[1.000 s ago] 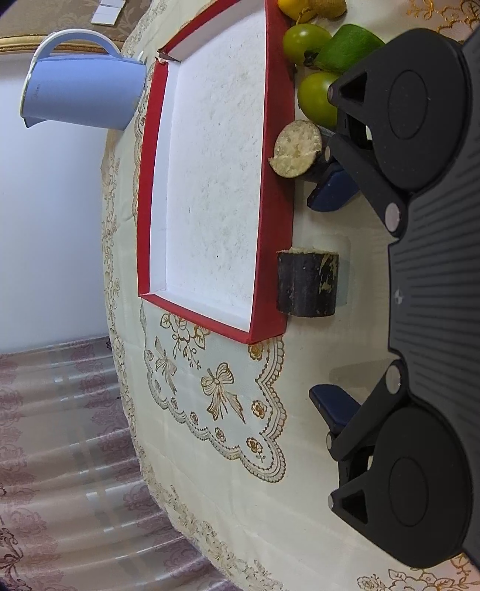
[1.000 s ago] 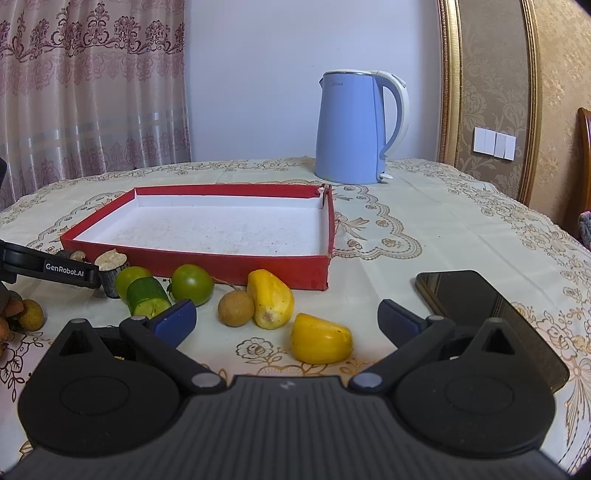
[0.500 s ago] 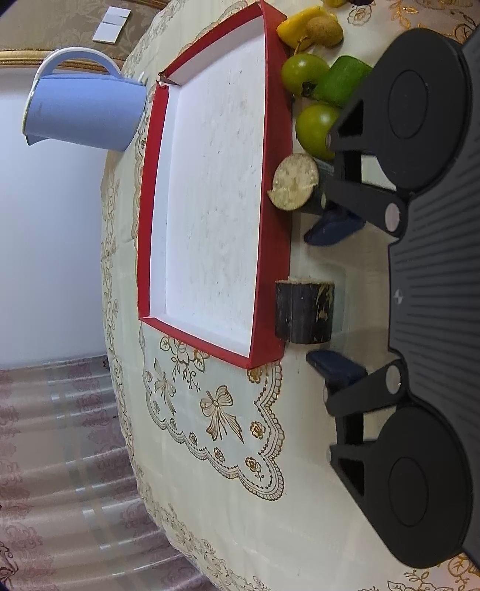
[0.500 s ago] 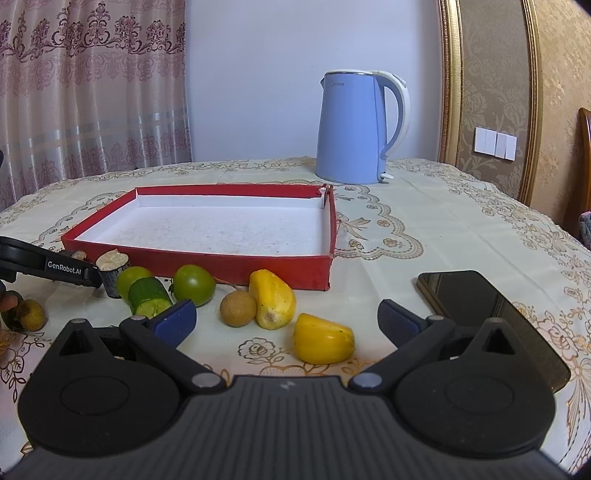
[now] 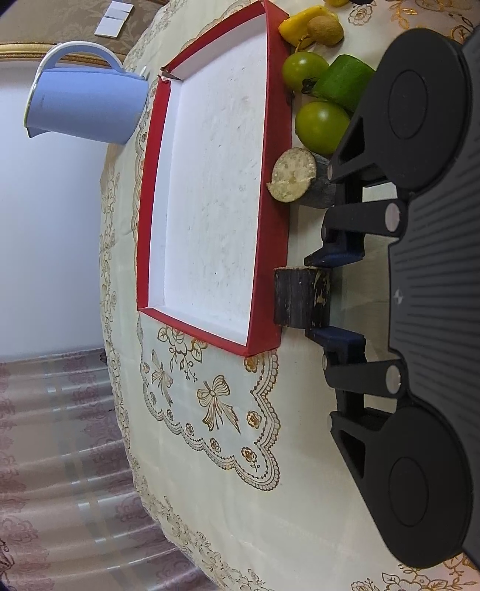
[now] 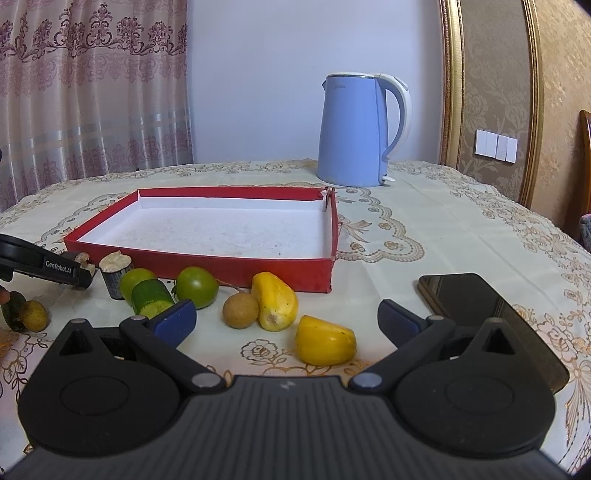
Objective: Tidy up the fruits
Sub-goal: 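Close the left gripper on the dark cylindrical piece, then lift the dark piece with the left gripper and carry it over the tray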
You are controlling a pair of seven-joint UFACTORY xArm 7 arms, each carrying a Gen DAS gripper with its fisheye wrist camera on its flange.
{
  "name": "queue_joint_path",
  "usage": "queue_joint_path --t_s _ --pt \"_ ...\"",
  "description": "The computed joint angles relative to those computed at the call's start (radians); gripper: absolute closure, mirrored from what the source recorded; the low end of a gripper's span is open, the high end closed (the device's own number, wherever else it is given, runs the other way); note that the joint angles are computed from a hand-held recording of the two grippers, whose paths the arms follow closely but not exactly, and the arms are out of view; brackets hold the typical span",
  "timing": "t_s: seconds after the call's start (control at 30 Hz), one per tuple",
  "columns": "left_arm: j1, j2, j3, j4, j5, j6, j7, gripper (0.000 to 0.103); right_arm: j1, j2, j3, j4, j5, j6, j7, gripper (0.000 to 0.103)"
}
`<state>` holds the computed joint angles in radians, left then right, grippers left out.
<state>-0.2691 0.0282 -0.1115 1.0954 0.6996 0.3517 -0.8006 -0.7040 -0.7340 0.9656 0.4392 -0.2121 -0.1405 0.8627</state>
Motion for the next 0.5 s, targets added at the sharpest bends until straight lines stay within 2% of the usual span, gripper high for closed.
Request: queue_joint_path --t_s 0.23,0.5 --pt "0.017 -0.036 -0.003 -0.037 -0.075 -0.022 0.065 0.071 -0.006 0.004 0.002 0.000 0.005 -0.006 -0.002 0.000" --pt "0.049 -0.081 -0.027 -0.056 -0.025 -0.038 0.031 0.071 -0.006 0.005 0.006 -0.006 0.014 -0.017 -0.008 0.000"
